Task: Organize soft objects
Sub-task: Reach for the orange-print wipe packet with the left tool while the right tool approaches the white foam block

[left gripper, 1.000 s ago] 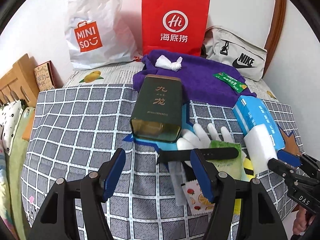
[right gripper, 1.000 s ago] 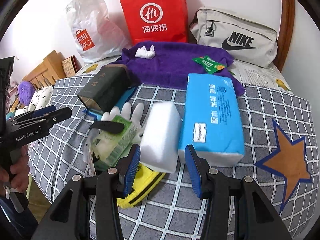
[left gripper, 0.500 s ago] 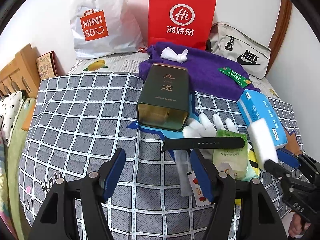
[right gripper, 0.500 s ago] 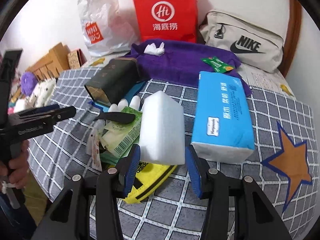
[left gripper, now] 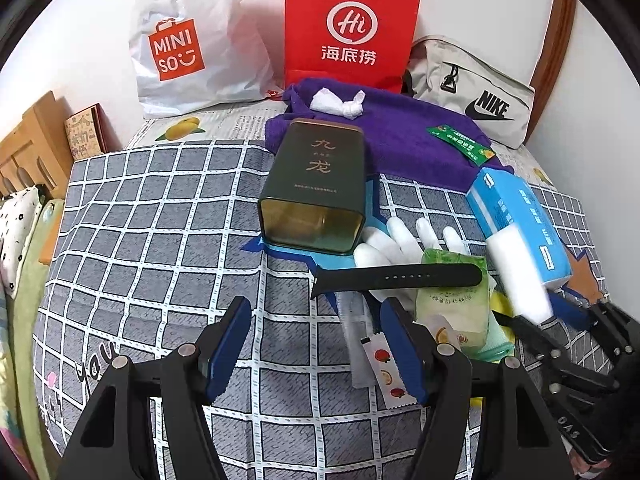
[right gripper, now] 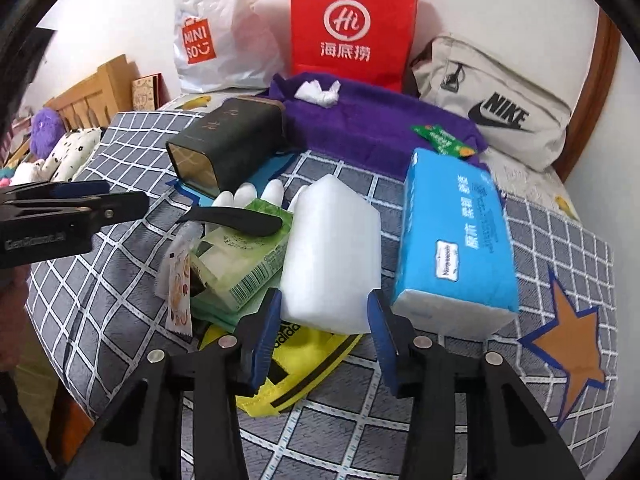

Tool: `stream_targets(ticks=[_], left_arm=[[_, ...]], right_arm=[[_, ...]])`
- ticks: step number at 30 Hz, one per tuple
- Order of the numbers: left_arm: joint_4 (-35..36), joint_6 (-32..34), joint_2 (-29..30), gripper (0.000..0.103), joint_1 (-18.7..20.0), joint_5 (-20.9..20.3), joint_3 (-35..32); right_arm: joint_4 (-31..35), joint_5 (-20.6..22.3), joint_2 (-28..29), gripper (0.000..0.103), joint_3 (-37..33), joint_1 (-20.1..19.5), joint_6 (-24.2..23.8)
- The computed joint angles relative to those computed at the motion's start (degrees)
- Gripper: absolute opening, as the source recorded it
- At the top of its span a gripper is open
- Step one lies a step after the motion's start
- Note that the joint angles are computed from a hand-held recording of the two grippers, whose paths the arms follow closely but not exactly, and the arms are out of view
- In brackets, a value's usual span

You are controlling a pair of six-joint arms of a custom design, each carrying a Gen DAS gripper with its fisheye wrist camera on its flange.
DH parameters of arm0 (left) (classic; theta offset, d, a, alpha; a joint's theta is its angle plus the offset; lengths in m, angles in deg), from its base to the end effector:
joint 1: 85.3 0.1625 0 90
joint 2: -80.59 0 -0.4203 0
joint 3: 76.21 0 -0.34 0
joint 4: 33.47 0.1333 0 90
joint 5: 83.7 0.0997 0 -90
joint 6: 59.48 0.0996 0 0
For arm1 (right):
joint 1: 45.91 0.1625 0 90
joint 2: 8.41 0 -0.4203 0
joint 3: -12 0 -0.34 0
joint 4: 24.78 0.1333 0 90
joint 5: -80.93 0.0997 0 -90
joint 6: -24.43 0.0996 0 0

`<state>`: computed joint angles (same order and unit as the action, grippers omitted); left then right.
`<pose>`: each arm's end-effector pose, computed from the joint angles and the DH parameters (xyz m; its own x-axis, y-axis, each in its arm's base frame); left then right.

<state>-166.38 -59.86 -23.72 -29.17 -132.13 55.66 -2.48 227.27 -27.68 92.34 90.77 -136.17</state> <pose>-0.0091 -0.3713 0.3670 -0.7226 0.2658 -0.6381 0.5326 0.8025 -0.2690 0.3755 -0.2848 -0.0627 -0.6647 -0.0918 0.7415 -0.5321 0.7548 -0.3835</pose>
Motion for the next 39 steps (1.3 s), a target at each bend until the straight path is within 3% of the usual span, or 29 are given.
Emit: stream_targets(ticks=[4,8,21,24,30,34,39], left_arm=[[-0.74,0.77,0.3,0.065,0.64,-0.94,0.06],[-1.72,1.81,0.6,0.065,2.11,-3.25,-0.38],[1.87,2.48,-0.82,0.065,2.91,-14.32,0.21],[1.19,3.51,-0.4,0.074,4.94,-18.14,0.57],[-0.43,3.55,2.81,0.074,8.54,-20.8,0.93],[-3.58,4.61,3.34,0.073,8.71,-20.32,2.17],[-5.46,7.45,2.38,0.058,8.14,-18.78,3.18]], right_arm=[[-1.37,1.59,-1.4,0.043,1.59,1.71,-0.36],[-4.22,-0.63,-5.03,0.043,5.29,2.39,0.3],[-7.79,-2.3,-8.4,0.043,10.77,1.98,2.71],[-9.1,-3.02,-8.89,0.044,11.88,1.51,2.31],[-9.7,-3.98,-8.7,0.044,12.34,1.14,2.19],[-9.63,-4.31,-8.52,0.044,12.31,1.1,2.16],[-9.6,-4.41,-8.56,0.044,12.28,1.0,2.07]])
